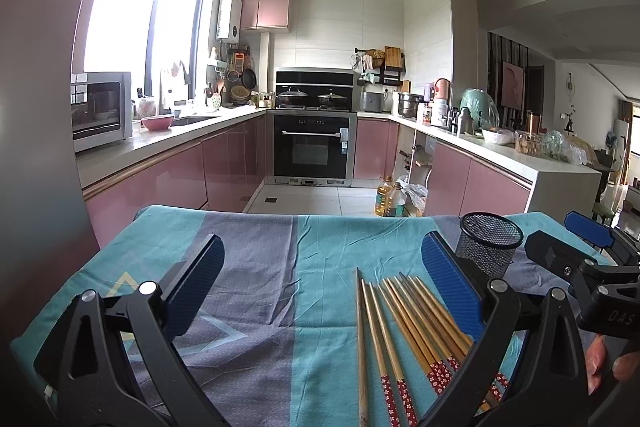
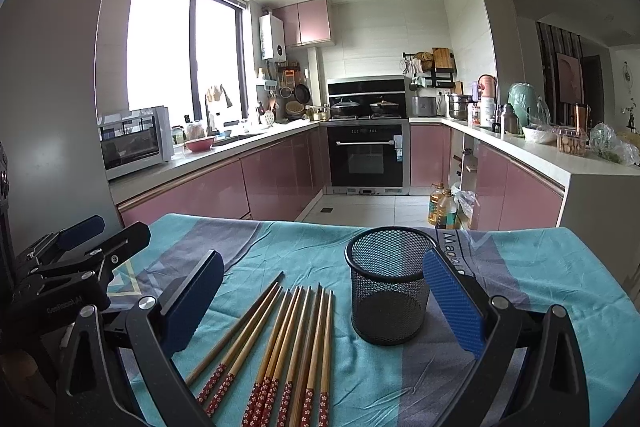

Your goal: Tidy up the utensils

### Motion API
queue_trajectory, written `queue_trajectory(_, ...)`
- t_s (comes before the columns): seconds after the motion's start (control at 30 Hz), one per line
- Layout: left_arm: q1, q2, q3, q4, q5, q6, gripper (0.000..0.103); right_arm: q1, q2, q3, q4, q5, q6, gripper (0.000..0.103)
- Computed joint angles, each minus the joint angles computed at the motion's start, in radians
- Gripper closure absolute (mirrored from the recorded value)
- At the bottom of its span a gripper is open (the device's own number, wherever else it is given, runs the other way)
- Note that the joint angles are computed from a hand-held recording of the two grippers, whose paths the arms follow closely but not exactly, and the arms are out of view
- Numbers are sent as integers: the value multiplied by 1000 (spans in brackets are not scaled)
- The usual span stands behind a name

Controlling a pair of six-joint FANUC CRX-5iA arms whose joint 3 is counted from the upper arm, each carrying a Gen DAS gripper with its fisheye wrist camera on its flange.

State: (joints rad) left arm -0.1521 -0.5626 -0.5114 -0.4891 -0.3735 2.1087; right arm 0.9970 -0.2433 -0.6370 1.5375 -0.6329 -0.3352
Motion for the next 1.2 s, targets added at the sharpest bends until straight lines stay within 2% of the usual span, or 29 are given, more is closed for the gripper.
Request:
queue_trajectory(0.17,-8,20,14,-2,-17,-2,6,-3,3,0,-54,26,41,9)
queue_trajectory(0.27,26,28,-2,94,-3,-112,6,10,13,17,-155,35,137,16)
queue_trajectory(0.33,64,37,-27,221,10,-256,6,19,21,32,-242,48,216,20)
queue_trajectory(0.4,95,61,-38,337,-7,-384,6,33,40,65,-386,51,332,28)
queue_trajectory(0.47,101,98,-19,367,-56,-427,6,43,66,105,-526,38,445,41)
queue_trajectory(0.5,109,120,-13,402,-79,-474,6,45,75,120,-576,31,486,44)
queue_trajectory(0.57,114,162,3,433,-115,-529,14,49,103,163,-711,13,597,55)
queue_trajectory(0.67,113,222,19,452,-139,-576,19,43,140,215,-846,-18,715,67)
queue_trajectory(0.9,127,310,20,567,-153,-719,37,26,187,282,-996,-49,851,76)
queue_trajectory(1.07,146,367,28,663,-167,-839,48,18,213,325,-1047,-77,921,79)
queue_trajectory(1.2,141,415,71,656,-205,-840,57,20,239,353,-1054,-99,954,80)
